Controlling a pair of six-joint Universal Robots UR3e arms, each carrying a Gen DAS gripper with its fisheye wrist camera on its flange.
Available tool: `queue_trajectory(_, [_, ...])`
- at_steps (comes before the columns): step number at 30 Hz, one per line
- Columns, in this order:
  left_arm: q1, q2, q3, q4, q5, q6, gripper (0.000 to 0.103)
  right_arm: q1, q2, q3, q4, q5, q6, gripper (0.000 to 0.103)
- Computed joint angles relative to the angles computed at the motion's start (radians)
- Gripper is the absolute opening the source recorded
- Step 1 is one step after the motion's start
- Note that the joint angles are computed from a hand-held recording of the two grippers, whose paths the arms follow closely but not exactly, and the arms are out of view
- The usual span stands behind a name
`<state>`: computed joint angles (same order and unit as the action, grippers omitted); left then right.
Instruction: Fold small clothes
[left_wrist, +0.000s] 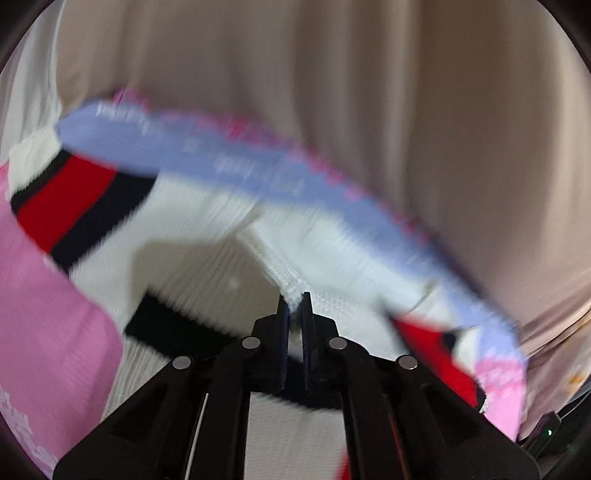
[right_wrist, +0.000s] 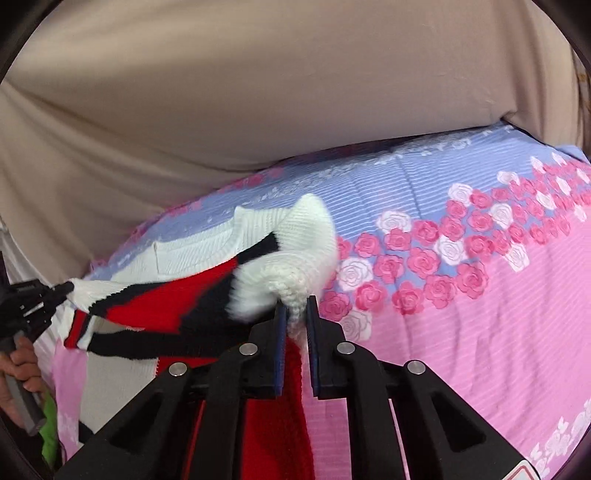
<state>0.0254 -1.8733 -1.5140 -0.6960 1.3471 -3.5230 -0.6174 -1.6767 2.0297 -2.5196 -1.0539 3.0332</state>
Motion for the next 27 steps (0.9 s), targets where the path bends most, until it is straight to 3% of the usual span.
queue_trajectory(3, [0.003, -0.021, -0.068, -0.005, 0.013, 0.013, 0.005, 0.046, 0.102, 0.016, 0.029, -0.138, -0.059, 0.010])
queue_trajectory(9, [0.014, -0.018, -0.126, 0.057, -0.003, 0.004, 0.005, -0.004, -0.094, 0.048, 0.002, -0.046, 0.023, 0.010])
queue_trajectory(11, [0.013, -0.024, -0.111, 0.045, 0.005, 0.009, 0.006, 0.058, -0.033, -0.016, -0.004, -0.067, 0.026, 0.010])
queue_trajectory(13, [0.014, -0.032, -0.104, 0.045, -0.002, 0.009, 0.006, 0.152, 0.111, -0.100, -0.015, -0.159, 0.032, 0.009])
queue_trajectory(15, [0.065, 0.043, -0.185, 0.050, -0.063, 0.028, 0.009, 0.213, 0.252, -0.159, -0.005, -0.260, 0.036, 0.000])
queue_trajectory(17, [0.159, 0.133, -0.266, 0.071, -0.128, 0.048, 0.010, 0.233, 0.265, -0.145, -0.046, -0.301, 0.035, 0.000])
queue_trajectory(21, [0.420, 0.239, -0.303, 0.024, -0.199, 0.107, 0.047, 0.241, 0.134, -0.145, 0.045, -0.280, 0.069, 0.002])
queue_trajectory(24, [0.593, 0.167, -0.192, -0.012, -0.141, 0.127, 0.061, 0.267, 0.001, -0.097, 0.109, -0.262, 0.083, 0.007])
queue_trajectory(27, [0.719, 0.001, -0.010, -0.074, -0.105, 0.082, 0.061, 0.326, -0.083, -0.066, 0.188, -0.265, 0.122, 0.008])
